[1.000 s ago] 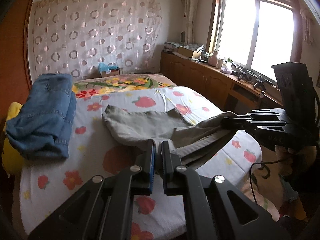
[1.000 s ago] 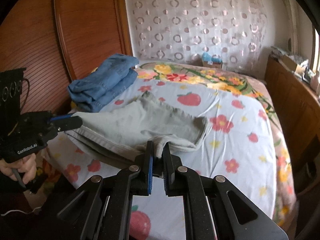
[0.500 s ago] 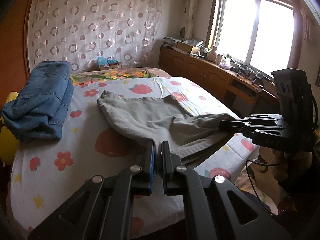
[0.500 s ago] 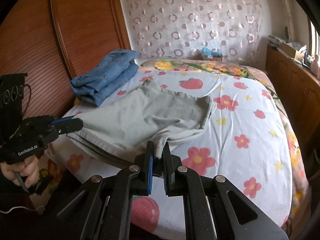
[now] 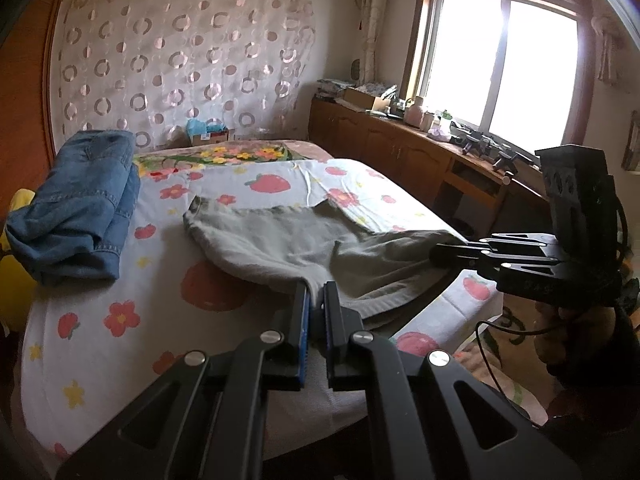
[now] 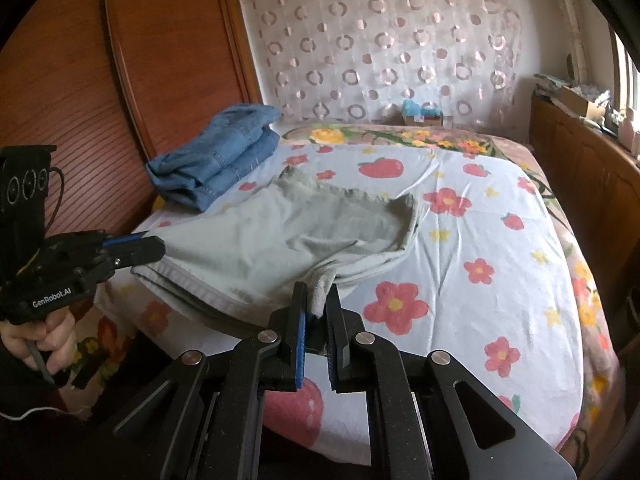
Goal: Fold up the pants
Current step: 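Lower the held leg ends onto the waistband with both tools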
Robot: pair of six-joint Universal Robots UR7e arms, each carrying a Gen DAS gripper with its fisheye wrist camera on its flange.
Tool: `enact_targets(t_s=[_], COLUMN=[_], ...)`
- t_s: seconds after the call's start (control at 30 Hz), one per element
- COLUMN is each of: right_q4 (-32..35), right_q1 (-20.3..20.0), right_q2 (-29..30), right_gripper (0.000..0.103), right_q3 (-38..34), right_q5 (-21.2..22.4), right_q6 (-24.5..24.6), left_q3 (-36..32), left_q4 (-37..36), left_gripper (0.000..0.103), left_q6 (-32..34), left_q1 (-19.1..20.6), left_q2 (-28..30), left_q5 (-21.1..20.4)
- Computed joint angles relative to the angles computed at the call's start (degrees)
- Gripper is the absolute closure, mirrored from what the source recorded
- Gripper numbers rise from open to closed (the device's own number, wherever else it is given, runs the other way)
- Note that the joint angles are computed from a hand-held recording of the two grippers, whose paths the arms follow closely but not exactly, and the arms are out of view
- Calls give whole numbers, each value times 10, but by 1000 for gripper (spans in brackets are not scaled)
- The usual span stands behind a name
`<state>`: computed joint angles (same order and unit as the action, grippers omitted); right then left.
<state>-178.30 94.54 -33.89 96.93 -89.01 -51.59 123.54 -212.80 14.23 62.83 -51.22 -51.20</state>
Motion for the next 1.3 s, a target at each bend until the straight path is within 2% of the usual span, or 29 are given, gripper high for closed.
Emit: enact_targets(t_s=[0.5,0.7,0.97,1.3], right_q4=[-21,-25,9,28], right_q1=[-3,-3,-4,12], right_q2=[-41,-38,-7,40], right_gripper=[97,97,97,97], right_q3=[36,36,-4,-90], right_q5=[31,24,-6,-2], right_q6=[-10,-13,-11,-18], left_q3=[19,12,-3,-72], left_q4=[-16,9,39,19], left_gripper=[100,100,100,99], left_q6=[15,-6,-34,26], left_q1=[-23,-8,16,33], left_q2=[-17,-15,-2,25], left_q5=[-12,-14,-23,11])
